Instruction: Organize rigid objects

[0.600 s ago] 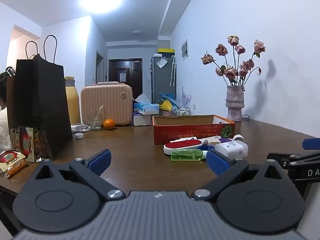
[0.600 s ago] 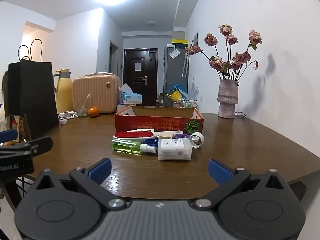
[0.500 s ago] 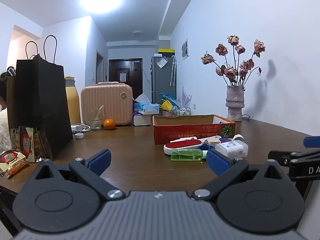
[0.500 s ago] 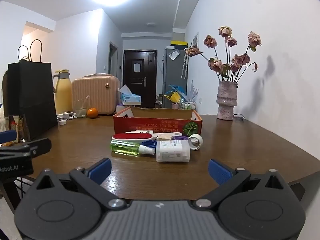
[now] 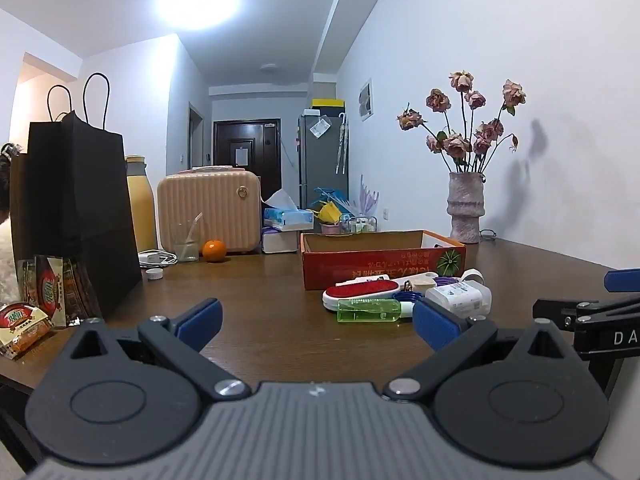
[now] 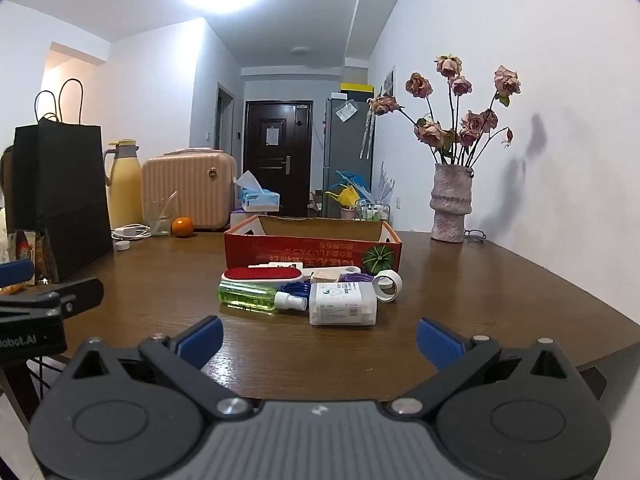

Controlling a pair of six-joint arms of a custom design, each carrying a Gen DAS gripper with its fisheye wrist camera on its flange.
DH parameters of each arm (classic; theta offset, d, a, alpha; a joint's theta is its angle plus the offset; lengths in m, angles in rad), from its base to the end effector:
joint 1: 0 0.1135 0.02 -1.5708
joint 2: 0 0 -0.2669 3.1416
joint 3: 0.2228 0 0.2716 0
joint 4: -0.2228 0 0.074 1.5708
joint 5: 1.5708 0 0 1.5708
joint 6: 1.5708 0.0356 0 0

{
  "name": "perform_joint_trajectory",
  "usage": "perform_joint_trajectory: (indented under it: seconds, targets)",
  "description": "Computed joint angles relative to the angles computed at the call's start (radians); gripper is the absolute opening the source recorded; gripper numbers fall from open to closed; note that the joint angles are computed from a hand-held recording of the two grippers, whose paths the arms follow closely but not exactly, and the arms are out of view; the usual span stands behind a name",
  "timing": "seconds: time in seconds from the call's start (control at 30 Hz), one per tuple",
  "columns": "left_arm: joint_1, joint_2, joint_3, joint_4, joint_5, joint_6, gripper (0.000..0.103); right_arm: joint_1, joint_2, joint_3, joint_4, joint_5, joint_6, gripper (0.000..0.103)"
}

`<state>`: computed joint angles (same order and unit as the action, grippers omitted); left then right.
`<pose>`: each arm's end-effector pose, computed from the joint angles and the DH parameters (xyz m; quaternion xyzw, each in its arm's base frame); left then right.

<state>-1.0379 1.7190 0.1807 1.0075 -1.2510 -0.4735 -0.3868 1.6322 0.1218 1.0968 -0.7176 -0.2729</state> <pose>0.1315 -0.1564 0.0716 -0.0835 0.7567 0.0936 0.6416 0.1983 -0.0555 0.0786 -0.1471 0.7936 0.1123 0.5797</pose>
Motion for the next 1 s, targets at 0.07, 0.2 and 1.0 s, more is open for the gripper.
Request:
perform_joint_trajectory:
  seconds: [0.07, 0.2, 1.0]
  targets:
    - [0.003, 0.005, -0.003, 0.013, 0.001, 0.001, 0.103, -0.004, 0.003, 0.0, 0.002, -0.003, -0.004, 0.103]
    - [0.006, 0.004, -0.008, 0.016, 0.012, -0.004, 0.103, 0.01, -0.007, -0.005, 0.004, 0.016, 0.005, 0.103]
    - [0.009, 0.027, 0.003, 0.036, 0.029, 0.025, 0.103, 0.008, 0.022, 0.002, 0.014, 0.021, -0.002, 0.103]
